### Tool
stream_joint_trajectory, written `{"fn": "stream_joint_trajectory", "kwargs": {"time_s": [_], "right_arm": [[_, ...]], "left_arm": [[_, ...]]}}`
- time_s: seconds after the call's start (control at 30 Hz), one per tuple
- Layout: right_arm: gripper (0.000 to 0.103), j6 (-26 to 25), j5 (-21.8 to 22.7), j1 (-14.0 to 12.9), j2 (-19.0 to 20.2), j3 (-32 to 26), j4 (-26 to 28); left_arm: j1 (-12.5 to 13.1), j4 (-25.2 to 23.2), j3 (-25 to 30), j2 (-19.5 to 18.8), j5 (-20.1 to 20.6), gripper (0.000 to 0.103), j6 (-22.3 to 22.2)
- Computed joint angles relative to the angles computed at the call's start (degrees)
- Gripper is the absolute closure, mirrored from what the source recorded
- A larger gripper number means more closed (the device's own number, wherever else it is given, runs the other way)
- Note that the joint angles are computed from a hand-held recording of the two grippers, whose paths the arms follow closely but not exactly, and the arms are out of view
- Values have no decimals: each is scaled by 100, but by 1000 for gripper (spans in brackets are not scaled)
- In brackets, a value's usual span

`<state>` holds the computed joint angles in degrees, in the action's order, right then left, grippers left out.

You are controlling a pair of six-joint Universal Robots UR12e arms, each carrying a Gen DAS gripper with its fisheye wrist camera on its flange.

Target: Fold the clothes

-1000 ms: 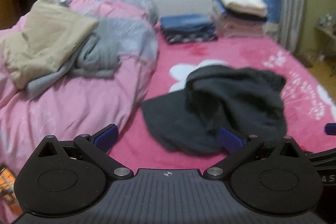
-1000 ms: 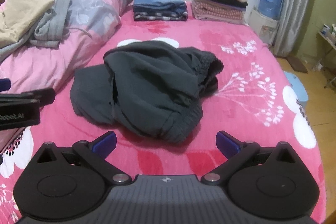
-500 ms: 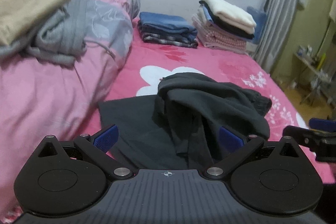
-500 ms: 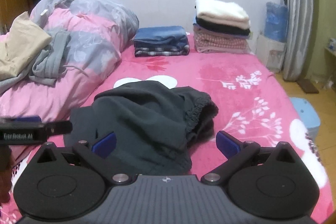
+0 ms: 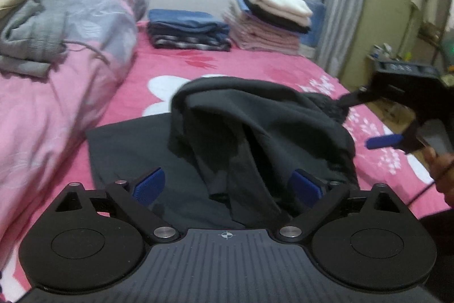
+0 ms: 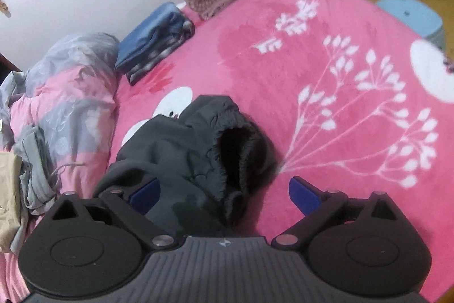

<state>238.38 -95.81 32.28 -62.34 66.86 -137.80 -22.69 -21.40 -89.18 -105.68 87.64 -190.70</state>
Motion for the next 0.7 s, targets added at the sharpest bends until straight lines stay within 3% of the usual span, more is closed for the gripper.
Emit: {"fn": "stream_joint_trajectory", "kwargs": {"time_s": [0.2,0.37,0.63,0.7], "right_arm": [[5,287,461,-65,42,44,54],[12,537,671,-136,-50,283,-295],[27,547,1217,-212,-107,503,-689],[29,518,1460,-227,-92,493,-679]], "left_arm": [[30,-324,67,-64,-301,26,-22],[52,-530,79,-62,-574,44,70],[35,-253,5,-28,-431,67,-10],[39,-222,-3,-29,-409,80,-63]]}}
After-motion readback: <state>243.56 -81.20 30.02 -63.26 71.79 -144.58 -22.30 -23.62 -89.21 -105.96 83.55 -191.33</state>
